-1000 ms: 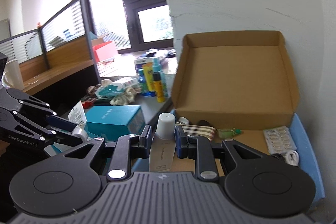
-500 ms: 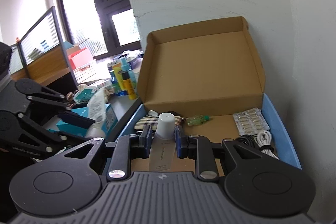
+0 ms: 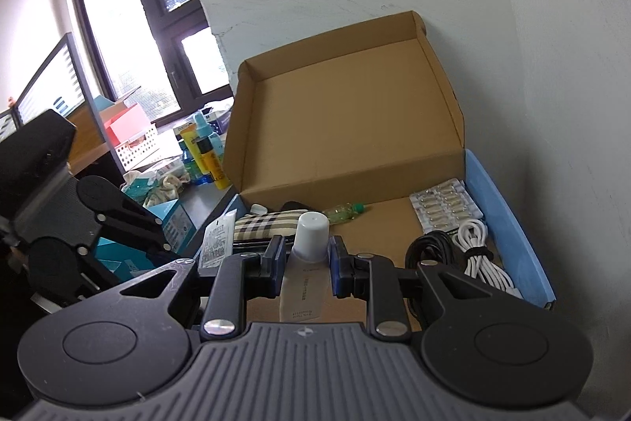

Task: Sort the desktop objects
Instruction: 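Carry the white tube into the cardboard box and open the left gripper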

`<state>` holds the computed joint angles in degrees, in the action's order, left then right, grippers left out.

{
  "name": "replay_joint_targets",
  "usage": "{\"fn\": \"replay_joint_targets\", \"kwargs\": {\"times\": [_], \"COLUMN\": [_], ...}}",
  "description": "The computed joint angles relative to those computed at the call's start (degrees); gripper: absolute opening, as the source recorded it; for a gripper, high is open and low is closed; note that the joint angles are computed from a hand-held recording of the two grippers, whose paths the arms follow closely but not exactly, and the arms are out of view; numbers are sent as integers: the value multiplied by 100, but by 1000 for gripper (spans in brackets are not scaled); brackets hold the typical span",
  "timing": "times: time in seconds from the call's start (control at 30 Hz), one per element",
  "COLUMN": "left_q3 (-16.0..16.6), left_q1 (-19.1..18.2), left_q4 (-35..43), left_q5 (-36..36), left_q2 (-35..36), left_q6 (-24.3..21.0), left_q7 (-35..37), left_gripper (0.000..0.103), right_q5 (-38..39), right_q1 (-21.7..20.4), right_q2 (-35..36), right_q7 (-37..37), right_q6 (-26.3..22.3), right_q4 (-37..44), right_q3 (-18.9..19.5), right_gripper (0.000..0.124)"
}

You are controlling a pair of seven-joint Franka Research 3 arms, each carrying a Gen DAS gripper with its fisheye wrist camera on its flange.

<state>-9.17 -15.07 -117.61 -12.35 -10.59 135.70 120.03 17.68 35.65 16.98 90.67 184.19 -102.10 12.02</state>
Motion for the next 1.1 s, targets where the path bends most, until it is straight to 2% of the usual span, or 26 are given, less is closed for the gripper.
{"fn": "replay_joint_targets", "kwargs": {"times": [0.1,0.33,0.43,0.5,0.8,0.9,1.1], "left_q3": [89,36,-4,-13,90,79,-61], "left_q1": [7,260,368,417,435,432,449], "left_q4": [276,938,1001,957,666,733,1010], "left_q5": [-248,-389,-419,-487,-1265,-1401,-1165], "left_q2": [230,646,693,656,355,455,876], "left_q6": [-390,-1586,-1792,-1767,-1172,-939,-608], "left_q7": [418,1038,1049,1058,936,707,-56], "left_gripper": [35,34,34,38,39,38,33], "right_q5": [36,115,115,114,66,34,-71], "right_q1": [-49,-167,-139,-142,-32,17,140], "right_q2": [62,199,257,300,426,438,379], "right_q7": [-11,-102,-103,-126,-135,-109,51], "right_q6": [-36,-113,-175,-212,-368,-392,-394], "right_q4": [55,209,298,362,585,613,549], "right_q3": [45,172,133,139,56,0,-195], "right_gripper": [27,27,27,27,27,27,27]}}
